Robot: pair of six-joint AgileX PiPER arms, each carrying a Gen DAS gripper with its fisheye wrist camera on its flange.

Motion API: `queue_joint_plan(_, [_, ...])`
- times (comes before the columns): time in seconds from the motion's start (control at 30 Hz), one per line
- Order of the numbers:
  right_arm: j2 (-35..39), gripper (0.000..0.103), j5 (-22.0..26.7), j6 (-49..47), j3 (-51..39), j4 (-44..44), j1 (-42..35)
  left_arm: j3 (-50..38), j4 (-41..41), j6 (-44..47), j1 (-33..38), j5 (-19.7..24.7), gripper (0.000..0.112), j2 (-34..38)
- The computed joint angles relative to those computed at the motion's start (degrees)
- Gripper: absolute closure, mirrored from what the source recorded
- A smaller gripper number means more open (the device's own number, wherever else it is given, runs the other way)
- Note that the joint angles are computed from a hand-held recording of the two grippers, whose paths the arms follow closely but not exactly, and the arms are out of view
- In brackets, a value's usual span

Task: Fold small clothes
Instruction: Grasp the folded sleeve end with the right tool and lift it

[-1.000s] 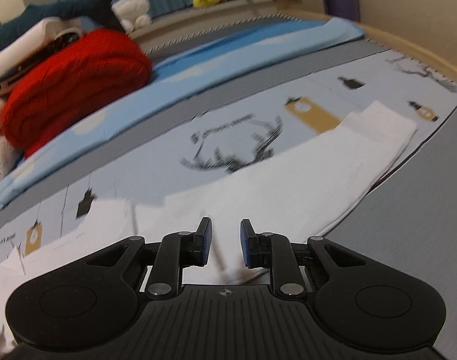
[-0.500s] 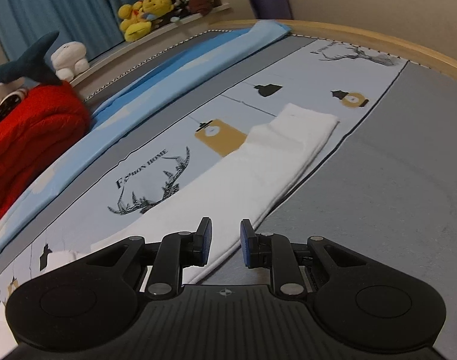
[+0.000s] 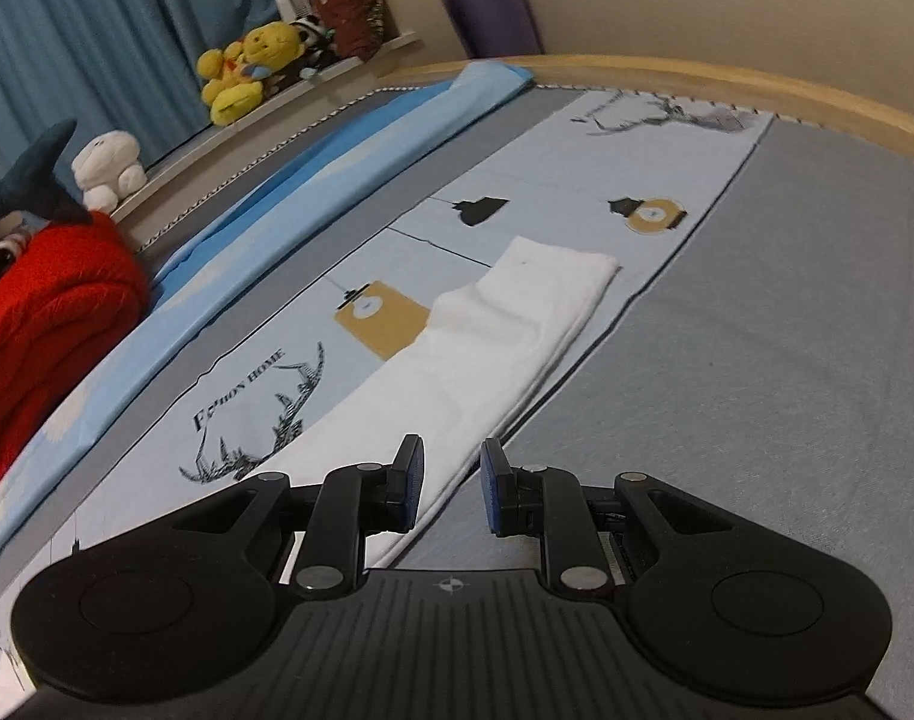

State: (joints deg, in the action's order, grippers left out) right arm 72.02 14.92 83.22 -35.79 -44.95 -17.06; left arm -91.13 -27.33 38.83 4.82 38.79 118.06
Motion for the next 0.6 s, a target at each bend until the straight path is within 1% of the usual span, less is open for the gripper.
queue_joint_plan(0.07, [0.7, 0.082, -1.6, -3.0, 0.3, 3.1, -2.1, -0.3, 0.1, -0.1, 0.0, 0.1, 0.071, 0.2])
queue_joint_plan(0.17, [2.4, 0.082, -3.6, -10.5, 0.2, 10.7, -4.6, -0.9, 0.2, -0.5, 0.0, 0.4, 0.071, 0.6])
queue_joint_plan(0.23, [3.1, 0.082, -4.5, -13.5, 0.4, 14.0, -5.4, -1.1, 0.1, -0.6, 0.1, 0.5, 0.071, 0.8])
queue_joint_plan(0.33, [4.3, 0.082, -5.6, -15.0, 0.4, 16.5, -6.3, -1.7, 0.1, -1.0, 0.4, 1.1, 0.071, 1.1])
queue_joint_plan(0.4, [5.2, 0.082, -7.5, -18.6, 0.5, 21.1, -7.9, -2.2, -0.1, -0.9, 0.6, 1.5, 0.071, 1.5])
queue_joint_plan(0.43, [5.6, 0.082, -8.1, -18.5, 0.5, 21.3, -8.4, -2.5, -0.1, -0.9, 0.6, 1.7, 0.071, 1.6])
queue_joint_plan(0.53, [7.5, 0.082, -9.4, -14.2, 0.2, 17.5, -10.2, -3.3, 0.0, -0.9, 0.9, 2.3, 0.071, 2.3])
queue_joint_plan(0.6, [8.9, 0.082, -10.9, -14.5, 0.2, 18.8, -12.1, -4.1, 0.6, -1.7, 0.8, 2.4, 0.071, 2.9])
